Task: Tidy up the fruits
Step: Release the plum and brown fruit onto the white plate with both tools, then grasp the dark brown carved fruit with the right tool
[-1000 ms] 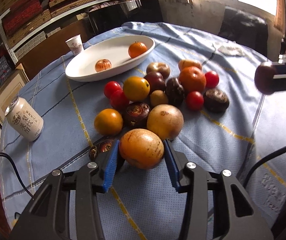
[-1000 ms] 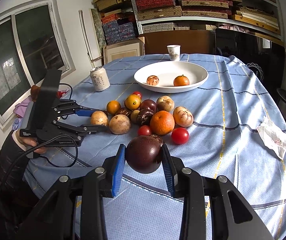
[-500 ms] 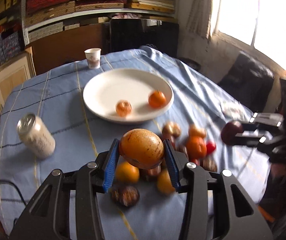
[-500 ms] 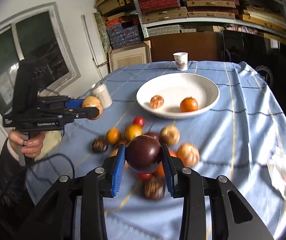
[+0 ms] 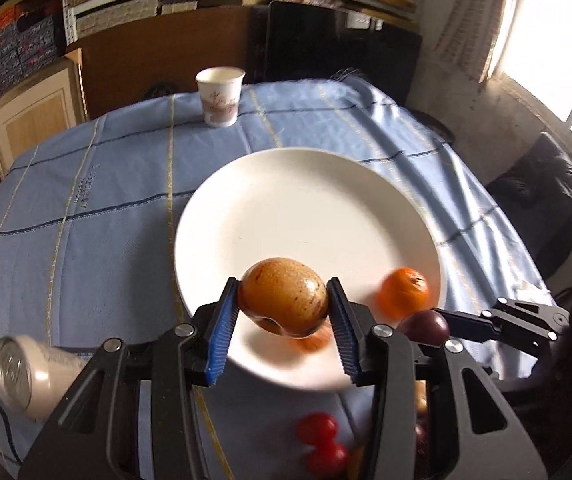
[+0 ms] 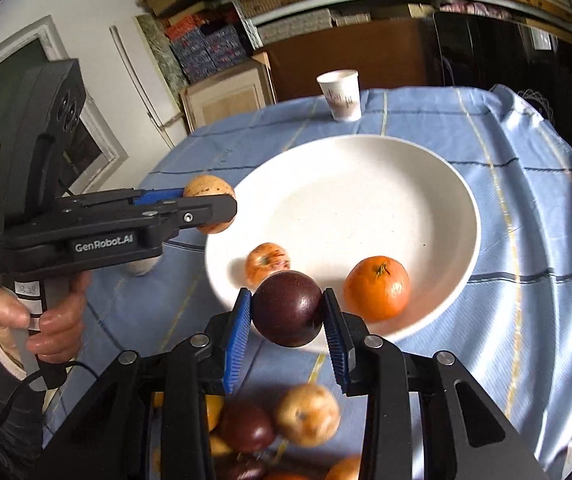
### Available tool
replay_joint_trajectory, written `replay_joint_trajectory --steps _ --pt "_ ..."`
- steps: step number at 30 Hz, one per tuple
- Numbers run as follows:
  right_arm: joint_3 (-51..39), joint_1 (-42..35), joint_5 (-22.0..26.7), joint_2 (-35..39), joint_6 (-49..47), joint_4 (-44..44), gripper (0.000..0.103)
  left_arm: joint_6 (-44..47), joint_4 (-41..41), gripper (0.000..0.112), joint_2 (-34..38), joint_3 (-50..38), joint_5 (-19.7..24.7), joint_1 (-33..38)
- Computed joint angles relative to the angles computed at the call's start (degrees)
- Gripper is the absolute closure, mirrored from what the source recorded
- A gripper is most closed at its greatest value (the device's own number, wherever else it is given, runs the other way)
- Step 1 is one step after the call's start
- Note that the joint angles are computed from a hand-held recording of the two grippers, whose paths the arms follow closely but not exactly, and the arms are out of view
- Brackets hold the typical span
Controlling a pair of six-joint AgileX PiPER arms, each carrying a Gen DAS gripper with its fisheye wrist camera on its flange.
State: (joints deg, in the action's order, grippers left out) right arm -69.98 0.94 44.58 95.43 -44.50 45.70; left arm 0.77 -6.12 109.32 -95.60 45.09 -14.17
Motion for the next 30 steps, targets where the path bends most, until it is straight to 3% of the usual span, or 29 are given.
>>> replay_joint_trajectory --steps 5,6,7,9,11,14,16,21,24,30 --pt "-2.5 1.7 -0.5 2.9 1.9 -2.5 0.065 -0.9 0.6 0.068 4.2 -3.5 1.5 0.5" --pt "-2.5 1.8 -0.5 2.7 2.1 -2.7 0.064 -1.8 1.8 0.063 4.0 -3.0 1.3 0.2" --pt "-2.0 1.6 -0.2 2.0 1.9 -2.3 0.055 -3.5 3.8 0.043 3.8 -2.6 1.1 -0.3" --pt "-0.1 1.7 -1.0 -1.0 2.0 -2.8 0.031 -10.2 10.7 0.022 -0.3 2.8 -3.0 -1.9" --pt "3.5 1.8 -2.3 -6.1 -0.9 -2.2 0.026 -14.6 16.4 0.021 -5.4 8.4 -6.5 -3.6" --pt "9.0 2.0 -2.9 -14.3 -1.8 -4.0 0.006 -22.5 24.1 0.017 -13.2 16.6 -9.3 -6.1" --pt "13.6 1.4 -2.7 -20.4 -4.2 -2.7 0.004 -27.7 28.6 0.016 -17.6 21.2 -9.9 -7.9" --pt "22.9 2.1 -2.7 -33.7 -3.2 -5.3 0.004 -43.7 41.8 0.014 -27.3 31.2 -6.0 -14.7" --pt "28.2 0.0 -1.3 -41.7 -3.2 -5.0 0.004 -46.9 42.9 0.014 -31.9 35.7 -4.2 -17.5" --pt "34.4 -7.5 3.1 -49.8 -6.4 -2.8 0.004 -56.6 48.1 0.014 -40.1 44.8 -1.0 -23.7"
